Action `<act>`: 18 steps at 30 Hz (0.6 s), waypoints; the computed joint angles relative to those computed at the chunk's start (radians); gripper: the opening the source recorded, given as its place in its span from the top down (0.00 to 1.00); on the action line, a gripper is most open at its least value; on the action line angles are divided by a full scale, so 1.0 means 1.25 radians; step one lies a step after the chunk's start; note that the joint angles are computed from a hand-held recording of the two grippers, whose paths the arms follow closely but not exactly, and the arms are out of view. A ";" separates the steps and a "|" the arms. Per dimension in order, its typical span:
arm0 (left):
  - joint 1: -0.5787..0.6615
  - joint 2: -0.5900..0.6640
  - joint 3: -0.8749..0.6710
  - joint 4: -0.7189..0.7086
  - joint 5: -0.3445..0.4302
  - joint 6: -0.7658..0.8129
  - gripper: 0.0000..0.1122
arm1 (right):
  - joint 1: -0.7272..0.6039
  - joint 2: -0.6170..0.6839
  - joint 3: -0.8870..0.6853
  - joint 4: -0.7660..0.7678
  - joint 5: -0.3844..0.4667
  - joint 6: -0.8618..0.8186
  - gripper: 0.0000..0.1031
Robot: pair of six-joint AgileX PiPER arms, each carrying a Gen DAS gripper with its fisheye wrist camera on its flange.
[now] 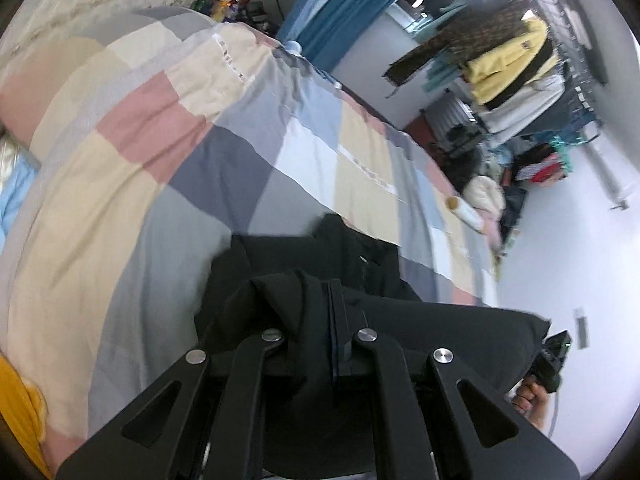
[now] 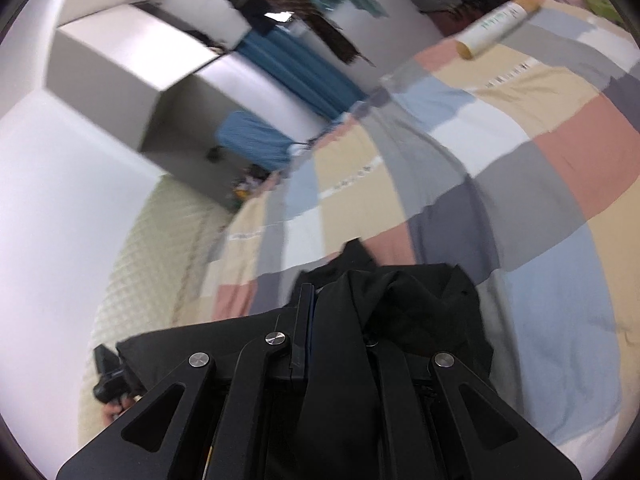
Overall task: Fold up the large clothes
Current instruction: 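Lift the hem with both tools and fold it over toward the collar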
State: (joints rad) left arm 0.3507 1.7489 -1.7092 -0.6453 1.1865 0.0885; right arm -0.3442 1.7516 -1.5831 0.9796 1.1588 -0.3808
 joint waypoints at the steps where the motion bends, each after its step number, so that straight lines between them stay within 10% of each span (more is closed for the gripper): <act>1: -0.028 0.030 -0.023 0.036 -0.026 -0.026 0.93 | 0.021 0.036 -0.028 -0.028 -0.022 0.030 0.96; 18: -0.130 0.332 -0.242 0.181 -0.103 -0.152 0.91 | 0.134 0.397 -0.294 -0.155 -0.093 0.190 0.98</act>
